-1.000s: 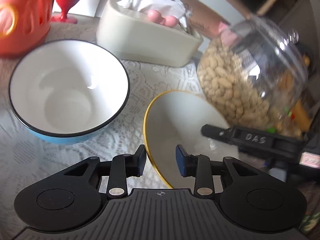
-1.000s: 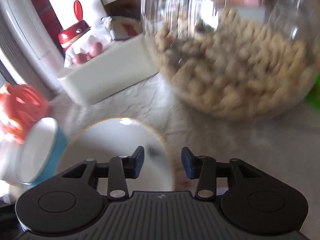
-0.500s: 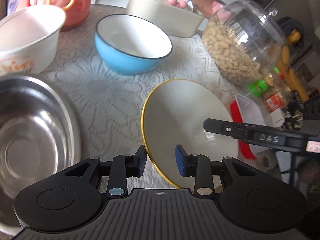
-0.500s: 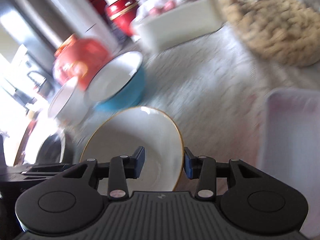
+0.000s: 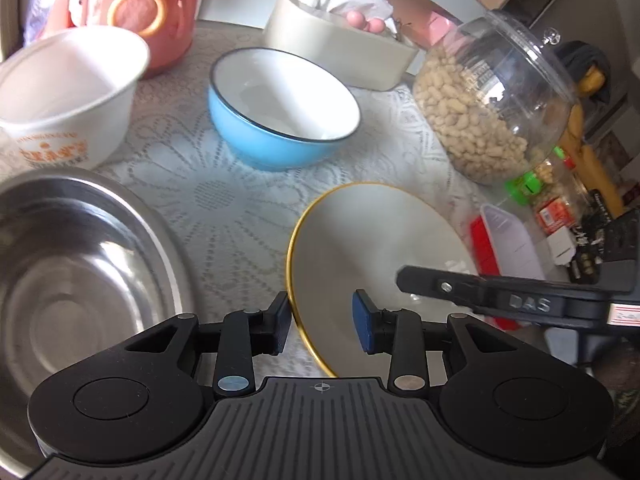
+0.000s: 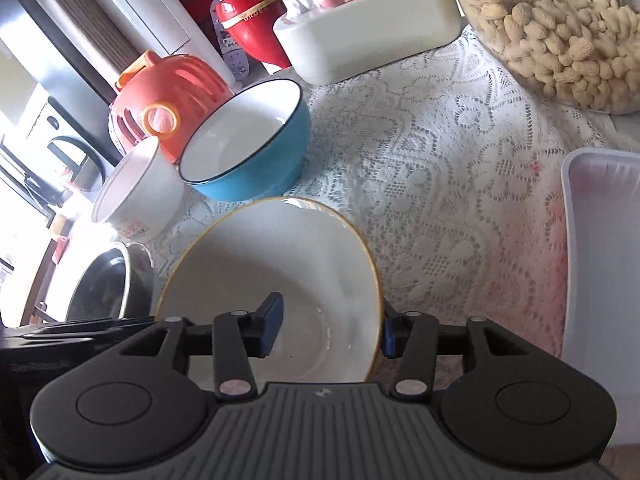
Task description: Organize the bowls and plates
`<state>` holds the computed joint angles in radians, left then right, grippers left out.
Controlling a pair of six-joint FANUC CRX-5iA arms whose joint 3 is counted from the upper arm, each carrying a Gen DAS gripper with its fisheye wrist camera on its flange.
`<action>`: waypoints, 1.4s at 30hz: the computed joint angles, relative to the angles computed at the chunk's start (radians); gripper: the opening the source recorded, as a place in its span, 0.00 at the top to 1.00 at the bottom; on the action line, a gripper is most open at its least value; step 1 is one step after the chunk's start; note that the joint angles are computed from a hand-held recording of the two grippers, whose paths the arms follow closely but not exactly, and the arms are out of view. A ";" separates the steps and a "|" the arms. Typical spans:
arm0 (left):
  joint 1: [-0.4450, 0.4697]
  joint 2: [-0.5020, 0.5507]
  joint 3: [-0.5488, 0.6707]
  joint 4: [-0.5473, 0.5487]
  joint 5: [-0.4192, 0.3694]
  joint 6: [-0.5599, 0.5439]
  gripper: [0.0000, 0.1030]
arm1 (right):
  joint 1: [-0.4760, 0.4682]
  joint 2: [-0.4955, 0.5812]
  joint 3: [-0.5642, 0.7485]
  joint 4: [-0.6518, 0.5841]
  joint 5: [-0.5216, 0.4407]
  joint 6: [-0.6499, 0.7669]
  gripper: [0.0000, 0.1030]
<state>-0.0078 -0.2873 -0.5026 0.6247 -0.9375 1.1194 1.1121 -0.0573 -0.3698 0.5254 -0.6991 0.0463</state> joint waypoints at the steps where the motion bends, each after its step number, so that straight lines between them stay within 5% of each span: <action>1: 0.014 -0.012 -0.011 0.005 0.009 -0.006 0.64 | 0.004 -0.003 -0.001 -0.002 0.012 0.008 0.52; 6: 0.059 -0.026 -0.028 0.042 -0.011 -0.029 0.64 | 0.016 0.003 -0.011 -0.021 0.087 0.066 0.53; 11: 0.092 0.008 0.044 0.070 -0.035 0.005 0.64 | 0.018 0.025 0.020 -0.032 0.042 0.131 0.53; 14: 0.053 0.123 0.259 -0.104 -0.053 0.195 0.64 | 0.000 0.001 0.015 0.055 0.025 0.097 0.54; 19: -0.027 0.333 0.541 -0.328 -0.072 0.352 0.64 | -0.052 0.049 0.137 0.138 -0.076 0.084 0.54; 26: -0.039 0.410 0.545 -0.353 0.018 0.380 0.64 | -0.158 0.245 0.396 -0.013 -0.126 0.250 0.54; 33: -0.059 0.414 0.516 -0.303 0.072 0.288 0.66 | -0.258 0.425 0.623 -0.373 -0.128 0.455 0.55; 42: -0.082 0.384 0.514 -0.291 0.048 0.268 0.67 | -0.237 0.381 0.556 -0.288 -0.098 0.431 0.55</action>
